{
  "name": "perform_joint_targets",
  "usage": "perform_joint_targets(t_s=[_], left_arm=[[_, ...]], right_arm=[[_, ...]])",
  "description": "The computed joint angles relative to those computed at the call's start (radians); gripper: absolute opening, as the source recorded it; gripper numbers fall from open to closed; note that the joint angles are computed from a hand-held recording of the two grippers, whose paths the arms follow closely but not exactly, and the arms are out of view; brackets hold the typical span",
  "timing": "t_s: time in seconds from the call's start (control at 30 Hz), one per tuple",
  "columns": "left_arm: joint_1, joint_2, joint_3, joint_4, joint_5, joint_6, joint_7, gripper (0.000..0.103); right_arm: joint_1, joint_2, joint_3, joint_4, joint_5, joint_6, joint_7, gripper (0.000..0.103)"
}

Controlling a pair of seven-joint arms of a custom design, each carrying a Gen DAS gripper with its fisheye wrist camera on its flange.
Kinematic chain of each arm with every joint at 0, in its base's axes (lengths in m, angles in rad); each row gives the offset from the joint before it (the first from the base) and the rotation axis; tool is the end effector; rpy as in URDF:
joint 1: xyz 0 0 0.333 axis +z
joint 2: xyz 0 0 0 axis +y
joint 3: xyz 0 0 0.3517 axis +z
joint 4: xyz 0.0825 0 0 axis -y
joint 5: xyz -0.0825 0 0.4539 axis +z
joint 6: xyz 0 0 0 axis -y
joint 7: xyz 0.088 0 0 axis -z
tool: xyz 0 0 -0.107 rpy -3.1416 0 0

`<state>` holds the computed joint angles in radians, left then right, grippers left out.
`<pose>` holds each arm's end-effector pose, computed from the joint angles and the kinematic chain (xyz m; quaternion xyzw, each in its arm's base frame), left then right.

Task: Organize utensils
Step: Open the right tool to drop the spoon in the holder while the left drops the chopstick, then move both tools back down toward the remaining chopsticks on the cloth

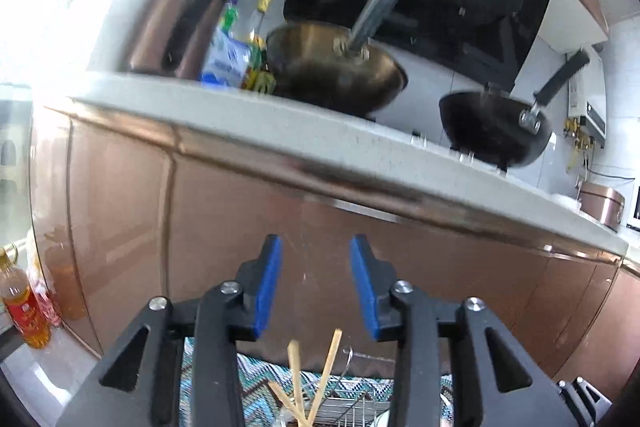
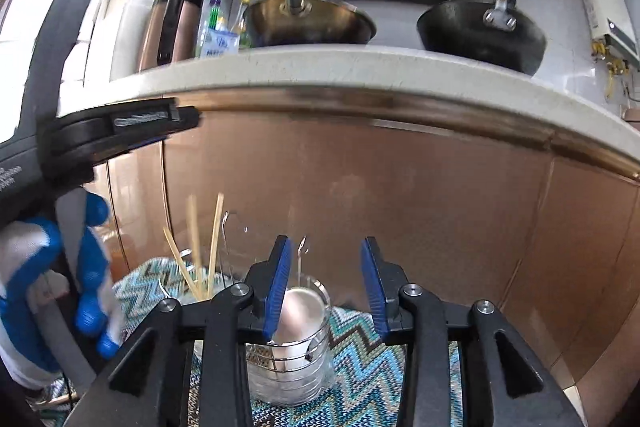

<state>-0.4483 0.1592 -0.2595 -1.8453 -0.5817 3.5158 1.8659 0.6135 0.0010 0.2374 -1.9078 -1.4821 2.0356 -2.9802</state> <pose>0.5731 -0.3849 0.6154 -0.4632 0.5865 -0.6129 0.2567 0.4748 0.4565 0.5653 -0.4971 0.6039 -0.5207 0.3421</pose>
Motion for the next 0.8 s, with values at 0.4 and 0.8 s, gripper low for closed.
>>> perform_joint_targets(t_s=[0.4, 0.8], left_arm=[[0.111, -0.373, -0.023, -0.242, -0.079, -0.029, 0.063, 0.052], [0.286, -0.699, -0.070, -0.432, 0.032, -0.250, -0.023, 0.052]], right_arm=[[0.060, -0.106, 0.113, 0.024, -0.009, -0.224, -0.040, 0.045], [0.150, -0.124, 0.208, 0.091, -0.057, -0.361, -0.109, 0.045]])
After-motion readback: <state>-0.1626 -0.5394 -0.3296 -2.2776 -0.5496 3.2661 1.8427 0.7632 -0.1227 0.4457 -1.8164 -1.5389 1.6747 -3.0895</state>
